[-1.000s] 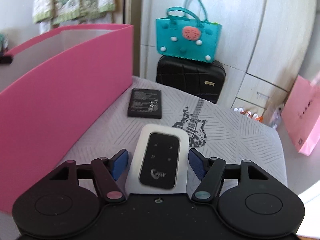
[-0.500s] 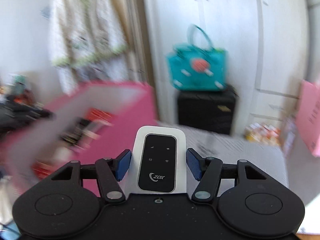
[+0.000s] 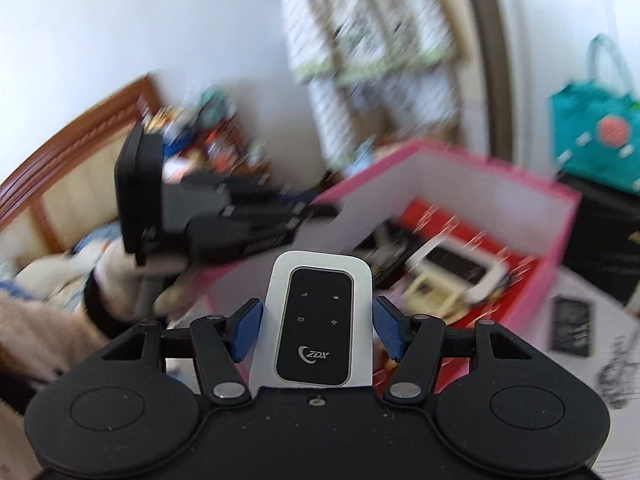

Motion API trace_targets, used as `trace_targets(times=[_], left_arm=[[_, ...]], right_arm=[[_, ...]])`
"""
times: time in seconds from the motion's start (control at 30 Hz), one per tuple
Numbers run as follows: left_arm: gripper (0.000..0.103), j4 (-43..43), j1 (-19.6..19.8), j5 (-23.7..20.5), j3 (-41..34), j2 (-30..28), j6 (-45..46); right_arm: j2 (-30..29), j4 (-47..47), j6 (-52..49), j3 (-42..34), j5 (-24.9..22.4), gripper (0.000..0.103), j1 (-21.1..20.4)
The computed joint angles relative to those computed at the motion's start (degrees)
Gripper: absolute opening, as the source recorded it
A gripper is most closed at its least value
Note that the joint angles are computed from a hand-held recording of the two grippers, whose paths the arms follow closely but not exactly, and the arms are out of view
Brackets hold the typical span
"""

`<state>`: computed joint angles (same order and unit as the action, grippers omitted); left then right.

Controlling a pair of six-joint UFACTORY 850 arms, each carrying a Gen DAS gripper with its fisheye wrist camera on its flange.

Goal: Organize rigid objects
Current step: 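Carry the white router into the pink box and release it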

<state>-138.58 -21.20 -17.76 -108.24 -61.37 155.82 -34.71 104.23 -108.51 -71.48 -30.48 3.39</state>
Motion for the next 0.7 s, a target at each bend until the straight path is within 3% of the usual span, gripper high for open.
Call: trace_targets(times=[0.17,0.27,0.47,0.7], left_arm=[[0.009,0.8,0.1,-0.4,0.0,0.0,-1.2],[0.009,1.0,0.2,-0.7,0.3,0.1,-1.6],[0.009,1.2,0.2,-0.6,0.2,0.0,-1.8],[0.009,1.8,0.3,-0.9,0.2,0.0,-2.9]], right_arm=[[-3.5,-18.6,16.7,-5.6,-2.1,0.066,0.3],[-4.3,-23.5,19.9,-7.0,-1.6,0.066,0.4],[-0.9,-5.4,4.8,-1.7,-2.2,0.066,-1.9],[3.5,31.2,-26.4,6.3,7.4,0.066,-3.6]])
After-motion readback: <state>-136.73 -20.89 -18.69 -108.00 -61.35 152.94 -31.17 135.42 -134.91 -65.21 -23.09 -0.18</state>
